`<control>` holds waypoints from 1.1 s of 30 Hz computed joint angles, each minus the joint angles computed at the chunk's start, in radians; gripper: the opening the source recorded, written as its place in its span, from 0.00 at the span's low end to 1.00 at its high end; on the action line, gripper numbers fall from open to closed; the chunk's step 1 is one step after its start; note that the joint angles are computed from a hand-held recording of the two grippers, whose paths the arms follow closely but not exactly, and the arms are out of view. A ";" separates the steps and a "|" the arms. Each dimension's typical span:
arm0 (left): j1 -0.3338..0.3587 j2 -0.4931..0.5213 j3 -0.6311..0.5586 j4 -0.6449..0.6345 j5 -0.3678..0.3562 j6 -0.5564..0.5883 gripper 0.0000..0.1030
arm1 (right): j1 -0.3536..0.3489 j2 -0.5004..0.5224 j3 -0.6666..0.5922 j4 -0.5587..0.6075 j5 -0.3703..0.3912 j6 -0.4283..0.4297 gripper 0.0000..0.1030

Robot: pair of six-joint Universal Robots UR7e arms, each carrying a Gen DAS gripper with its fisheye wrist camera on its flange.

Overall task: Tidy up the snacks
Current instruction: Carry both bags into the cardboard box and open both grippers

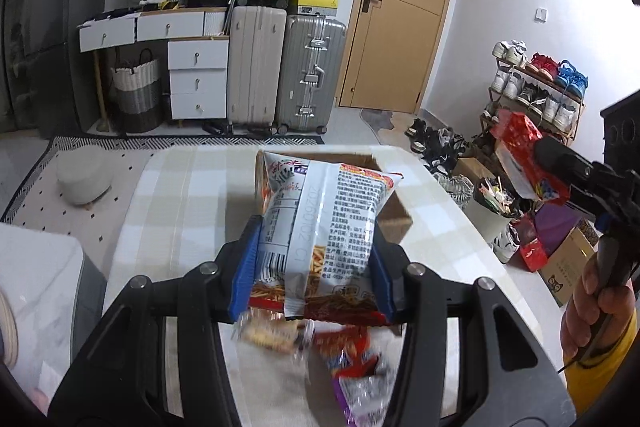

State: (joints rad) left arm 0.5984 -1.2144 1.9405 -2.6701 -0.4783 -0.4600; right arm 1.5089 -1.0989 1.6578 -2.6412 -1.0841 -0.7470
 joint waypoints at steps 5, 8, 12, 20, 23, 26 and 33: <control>0.043 0.065 -0.120 -0.008 -0.016 0.077 0.44 | 0.045 0.073 -0.115 0.025 -0.031 0.011 0.43; 0.075 0.113 -0.204 0.011 -0.032 0.113 0.44 | 0.062 0.127 -0.193 0.049 -0.050 0.025 0.43; 0.132 0.187 -0.331 0.050 -0.067 0.157 0.44 | 0.078 0.207 -0.292 0.066 -0.091 0.029 0.43; 0.238 0.329 -0.551 0.130 -0.130 0.212 0.44 | 0.073 0.343 -0.467 0.125 -0.136 0.067 0.43; 0.263 0.360 -0.586 0.143 -0.147 0.221 0.44 | 0.070 0.392 -0.538 0.157 -0.156 0.080 0.43; 0.289 0.393 -0.626 0.157 -0.164 0.226 0.44 | 0.070 0.436 -0.597 0.183 -0.179 0.084 0.43; 0.340 0.463 -0.719 0.201 -0.188 0.233 0.44 | 0.068 0.513 -0.689 0.225 -0.236 0.087 0.43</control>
State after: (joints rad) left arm 0.9383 -0.7513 1.2216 -2.4689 -0.6659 -0.2267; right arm 1.5771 -0.5855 0.9688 -2.4157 -1.3197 -0.6595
